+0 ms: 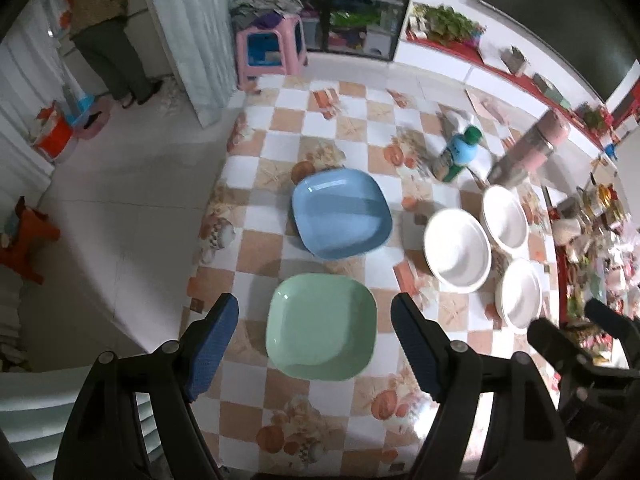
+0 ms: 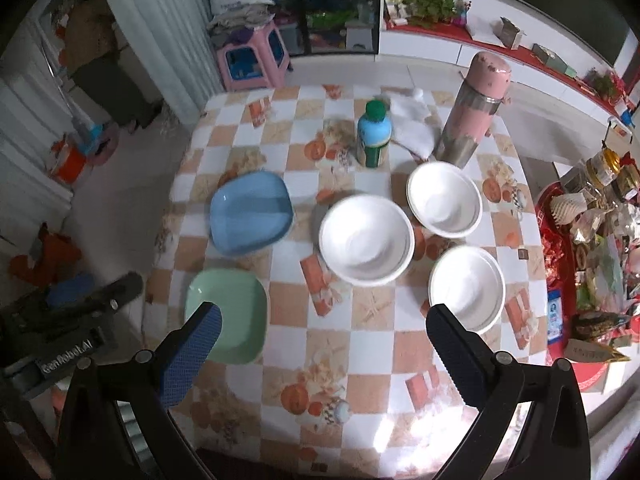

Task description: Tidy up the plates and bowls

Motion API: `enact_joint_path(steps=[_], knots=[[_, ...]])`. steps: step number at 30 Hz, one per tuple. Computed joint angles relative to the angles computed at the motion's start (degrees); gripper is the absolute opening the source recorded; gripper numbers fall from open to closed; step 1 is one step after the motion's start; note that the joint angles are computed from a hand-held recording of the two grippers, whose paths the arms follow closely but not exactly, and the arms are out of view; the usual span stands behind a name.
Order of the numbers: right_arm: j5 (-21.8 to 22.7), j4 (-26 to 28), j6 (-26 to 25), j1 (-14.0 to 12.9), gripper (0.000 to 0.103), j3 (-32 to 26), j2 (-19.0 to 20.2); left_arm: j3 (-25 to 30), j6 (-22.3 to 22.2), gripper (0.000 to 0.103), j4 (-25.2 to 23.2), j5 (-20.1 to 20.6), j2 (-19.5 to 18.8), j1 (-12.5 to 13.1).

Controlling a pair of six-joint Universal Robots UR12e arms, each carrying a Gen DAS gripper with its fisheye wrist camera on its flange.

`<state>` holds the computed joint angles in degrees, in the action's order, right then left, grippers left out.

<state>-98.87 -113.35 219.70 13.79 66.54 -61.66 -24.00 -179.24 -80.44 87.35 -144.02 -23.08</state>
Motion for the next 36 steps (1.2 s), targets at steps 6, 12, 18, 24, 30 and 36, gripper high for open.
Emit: enact_joint_path(steps=[6,12,18,24,30,36], knots=[[-1.75,2.11,-1.08,0.48,0.103,-1.09,0.55,-2.79,-0.85,0.082,5.47,-3.02,1.0,0.65],[-1.78,3.58,-1.38,0.71,0.103,-2.1,1.17,7.83,1.21,0.081,-7.17,-3.8,-4.42,0.82],[-1.63,4.69,-0.61,0.76,0.103,-2.51,1.38,6.99,0.93,0.082,-6.73,-3.26,-4.05,0.94],[-1.06,4.36,-1.41,1.0,0.103,-2.71,1.51,7.74,1.06,0.081,-7.63,-3.62,-4.41,0.94],[-3.4,2.6,-4.81,1.95,0.103,-3.46,1.85,7.33,1.39,0.081,-6.85,-2.65,-4.19,0.76],[-3.05,0.93,-3.35,1.76,0.103,-2.46,1.41,9.91,1.07,0.081,-8.99,0.2,-5.55,0.55]])
